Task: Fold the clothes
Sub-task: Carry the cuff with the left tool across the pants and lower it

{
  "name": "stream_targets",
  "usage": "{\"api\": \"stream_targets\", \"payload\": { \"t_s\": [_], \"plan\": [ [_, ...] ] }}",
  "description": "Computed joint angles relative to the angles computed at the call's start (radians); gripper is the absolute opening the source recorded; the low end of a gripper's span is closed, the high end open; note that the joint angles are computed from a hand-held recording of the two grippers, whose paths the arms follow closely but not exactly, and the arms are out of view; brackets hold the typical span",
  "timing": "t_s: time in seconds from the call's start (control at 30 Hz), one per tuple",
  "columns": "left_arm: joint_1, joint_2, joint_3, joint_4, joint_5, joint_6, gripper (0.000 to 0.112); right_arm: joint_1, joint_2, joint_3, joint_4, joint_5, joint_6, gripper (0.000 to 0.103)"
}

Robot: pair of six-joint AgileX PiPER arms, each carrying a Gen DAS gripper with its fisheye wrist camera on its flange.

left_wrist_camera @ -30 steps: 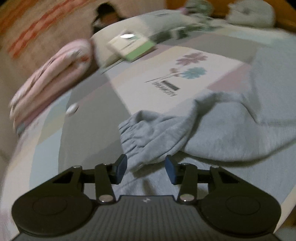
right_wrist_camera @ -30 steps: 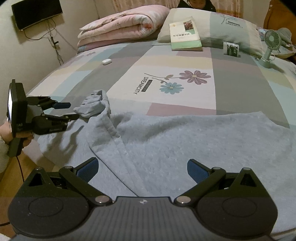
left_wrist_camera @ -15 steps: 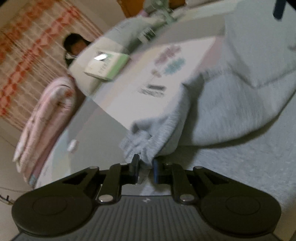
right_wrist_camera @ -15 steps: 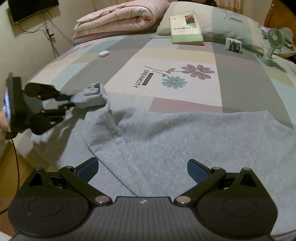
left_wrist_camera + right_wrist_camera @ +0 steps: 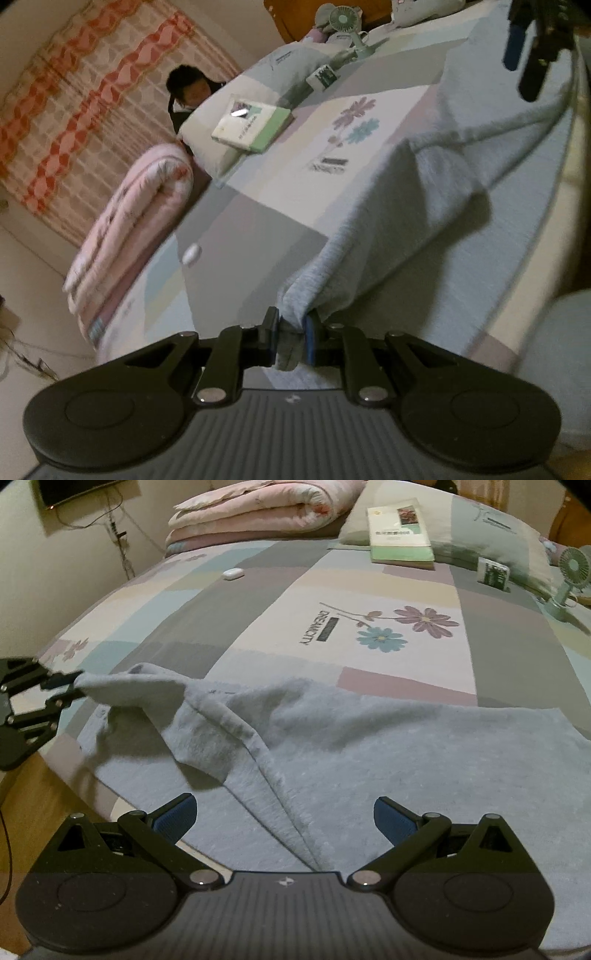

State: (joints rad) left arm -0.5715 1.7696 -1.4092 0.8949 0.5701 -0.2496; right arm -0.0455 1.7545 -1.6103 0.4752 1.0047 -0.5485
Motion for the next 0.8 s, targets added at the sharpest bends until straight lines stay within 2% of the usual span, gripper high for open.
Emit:
{"api": "stream_targets", "payload": {
  "t_s": [0.1, 0.17, 0.3, 0.43, 0.57, 0.67, 0.8],
  "plan": [
    [-0.002, -0.034, 0.068, -0.022, 0.012, -0.033, 0.014, 0.011, 0.001, 0.001, -0.009, 0.001, 0.008, 0.103],
    [0.001, -0.047, 0.099, -0.041, 0.022, -0.05, 0.023, 0.017, 0.003, 0.001, -0.016, 0.002, 0.015, 0.103],
    [0.015, -0.084, 0.148, -0.082, 0.041, -0.049, 0.023, 0.028, 0.009, -0.001, -0.029, 0.001, 0.024, 0.103],
    [0.037, -0.115, 0.168, -0.063, 0.066, -0.1, 0.023, 0.034, 0.012, -0.001, -0.036, 0.0, 0.026, 0.103],
    [0.1, -0.114, 0.133, -0.114, 0.019, -0.153, 0.023, 0.035, 0.011, 0.001, -0.037, -0.003, 0.028, 0.103],
    [0.154, -0.08, 0.085, -0.227, -0.049, -0.145, 0.023, 0.037, 0.007, 0.004, -0.039, -0.008, 0.029, 0.103],
    [0.193, -0.005, 0.02, -0.361, -0.069, -0.12, 0.023, 0.04, 0.003, 0.009, -0.046, -0.016, 0.034, 0.103]
  ]
}}
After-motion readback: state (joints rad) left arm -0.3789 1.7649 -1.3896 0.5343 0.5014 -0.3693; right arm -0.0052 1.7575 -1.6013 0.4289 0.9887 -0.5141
